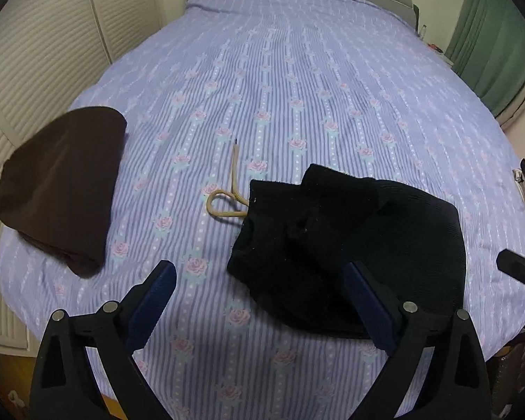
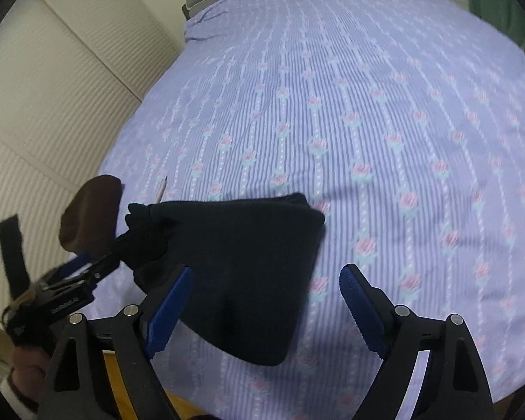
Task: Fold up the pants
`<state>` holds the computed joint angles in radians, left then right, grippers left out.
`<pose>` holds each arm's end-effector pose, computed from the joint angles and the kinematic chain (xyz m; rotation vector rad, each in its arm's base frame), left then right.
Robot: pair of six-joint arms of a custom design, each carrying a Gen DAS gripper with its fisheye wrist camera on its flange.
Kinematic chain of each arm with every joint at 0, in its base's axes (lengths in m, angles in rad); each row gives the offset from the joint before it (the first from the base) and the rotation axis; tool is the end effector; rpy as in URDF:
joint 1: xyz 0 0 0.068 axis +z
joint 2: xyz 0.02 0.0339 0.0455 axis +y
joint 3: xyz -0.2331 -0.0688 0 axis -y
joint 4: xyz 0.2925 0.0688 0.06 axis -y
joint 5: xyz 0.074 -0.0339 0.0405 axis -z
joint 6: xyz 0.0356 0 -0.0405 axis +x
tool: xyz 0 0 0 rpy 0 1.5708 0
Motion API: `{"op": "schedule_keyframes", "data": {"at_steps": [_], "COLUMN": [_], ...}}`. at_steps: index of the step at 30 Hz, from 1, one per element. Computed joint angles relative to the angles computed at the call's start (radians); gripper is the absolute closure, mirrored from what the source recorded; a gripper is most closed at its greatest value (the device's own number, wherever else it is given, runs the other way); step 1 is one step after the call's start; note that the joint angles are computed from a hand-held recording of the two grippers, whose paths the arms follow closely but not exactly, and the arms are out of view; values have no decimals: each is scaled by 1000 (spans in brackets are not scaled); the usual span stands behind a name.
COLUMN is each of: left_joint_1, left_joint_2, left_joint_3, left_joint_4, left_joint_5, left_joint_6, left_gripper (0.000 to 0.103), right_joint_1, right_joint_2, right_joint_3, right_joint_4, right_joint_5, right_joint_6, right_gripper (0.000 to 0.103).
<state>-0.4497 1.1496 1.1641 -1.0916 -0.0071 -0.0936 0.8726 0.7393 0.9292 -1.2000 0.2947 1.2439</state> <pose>0.2417 -0.1164 0.2940 0.4686 2.6174 -0.1707 0.1244 0.1321 0.2932 0.5843 2.5138 0.4593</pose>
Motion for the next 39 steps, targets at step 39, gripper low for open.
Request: {"op": "schedule_keyframes", "data": {"at_steps": [39], "left_joint_1": [13], "left_joint_2": [177], "left_joint_3": [-138], "left_joint_4": [272], "left_joint_5": [230], "left_joint_6": [-151], "left_gripper": [0], "right_joint_1": [-292], "right_joint_2": [-221], "right_joint_3": [-658], "right_joint_4": [845], "right_joint_5": [-512], "right_joint_6": [132], "right_gripper": [11]}}
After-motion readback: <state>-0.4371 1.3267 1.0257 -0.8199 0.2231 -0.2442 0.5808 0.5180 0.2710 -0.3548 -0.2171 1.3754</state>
